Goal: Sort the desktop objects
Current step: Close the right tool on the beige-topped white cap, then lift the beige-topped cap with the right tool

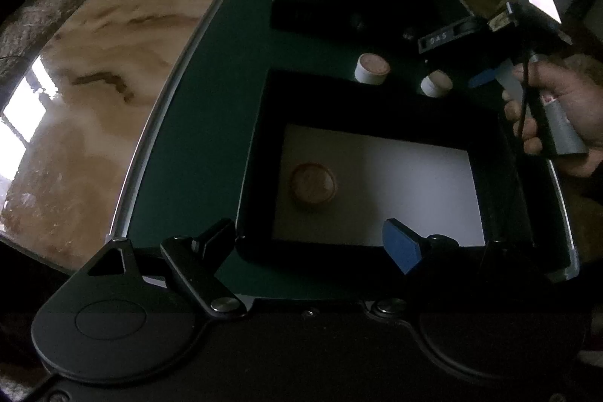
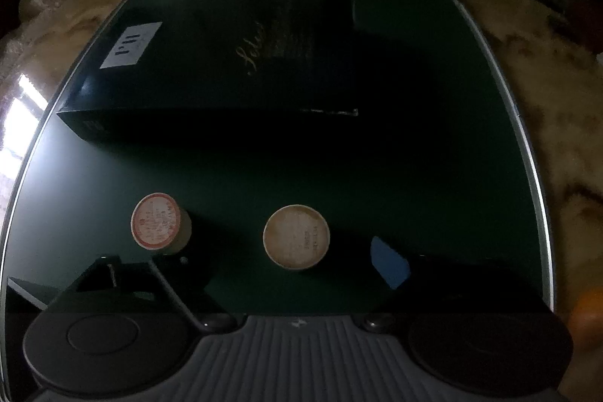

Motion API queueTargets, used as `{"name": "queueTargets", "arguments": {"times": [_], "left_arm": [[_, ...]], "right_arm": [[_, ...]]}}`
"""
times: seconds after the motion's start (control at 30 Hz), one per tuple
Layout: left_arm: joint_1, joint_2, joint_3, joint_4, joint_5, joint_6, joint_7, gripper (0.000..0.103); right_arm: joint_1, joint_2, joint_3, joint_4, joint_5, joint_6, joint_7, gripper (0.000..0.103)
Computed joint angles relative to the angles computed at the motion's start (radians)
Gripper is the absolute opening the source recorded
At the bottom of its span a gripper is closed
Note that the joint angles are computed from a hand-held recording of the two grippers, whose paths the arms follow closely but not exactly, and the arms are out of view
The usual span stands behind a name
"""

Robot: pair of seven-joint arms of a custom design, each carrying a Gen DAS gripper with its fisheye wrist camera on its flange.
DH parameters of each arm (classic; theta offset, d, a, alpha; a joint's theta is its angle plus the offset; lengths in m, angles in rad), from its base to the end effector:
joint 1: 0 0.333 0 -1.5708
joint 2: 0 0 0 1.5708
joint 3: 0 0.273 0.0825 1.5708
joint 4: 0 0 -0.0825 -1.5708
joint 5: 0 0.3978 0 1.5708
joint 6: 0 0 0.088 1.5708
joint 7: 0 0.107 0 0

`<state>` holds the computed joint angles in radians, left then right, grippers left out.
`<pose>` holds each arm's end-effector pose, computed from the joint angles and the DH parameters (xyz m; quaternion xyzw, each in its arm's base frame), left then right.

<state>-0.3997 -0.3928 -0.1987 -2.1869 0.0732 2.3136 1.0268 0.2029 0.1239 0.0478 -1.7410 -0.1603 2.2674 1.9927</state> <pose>0.4162 -0.2934 0.5559 -0.6493 0.7141 -0.2312 0.1227 0.6244 0.1545 0.4938 -0.6577 0.7233 -0.1475 0.1503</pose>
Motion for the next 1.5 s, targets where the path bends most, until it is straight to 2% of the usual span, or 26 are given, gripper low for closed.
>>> {"name": "queueTargets", "arguments": {"times": [0.1,0.37,0.5,0.63,0.83,1.2,1.5], "left_arm": [[0.0,0.001,0.0,0.0,-0.002,-0.003,0.0,0.086],[0.002,0.002,0.0,0.001,-0.003,-0.005,-0.002,0.086],[0.0,0.002,0.001,0.0,-0.009,-0.006,0.001,0.086],[-0.002,-0.005,0.002,-0.005,-0.014,-0.002,0.004,0.086],[-0.004,-0.012,0.006,-0.011,-0.019,0.001,0.006,0.086],[-0.003,-0.007,0.006,-0.006,-0.021,-0.002,0.008,0.086],[-0.004,-0.01,0.003,-0.008,-0.019,-0.001,0.008,0.086]], "right_arm": [[0.0,0.011,0.0,0.011,0.005,-0.008,-0.003,0.076],[0.002,0.035,0.004,0.034,0.003,-0.016,-0.005,0.074],[0.005,0.041,0.005,0.039,-0.004,-0.018,-0.002,0.067],[0.006,0.051,0.005,0.048,-0.009,-0.026,0.0,0.066],[0.005,0.056,0.005,0.049,-0.009,-0.028,-0.004,0.052],[0.005,0.05,0.006,0.04,-0.008,-0.021,-0.002,0.044],[0.003,0.045,0.006,0.036,0.001,-0.018,-0.011,0.044]]}}
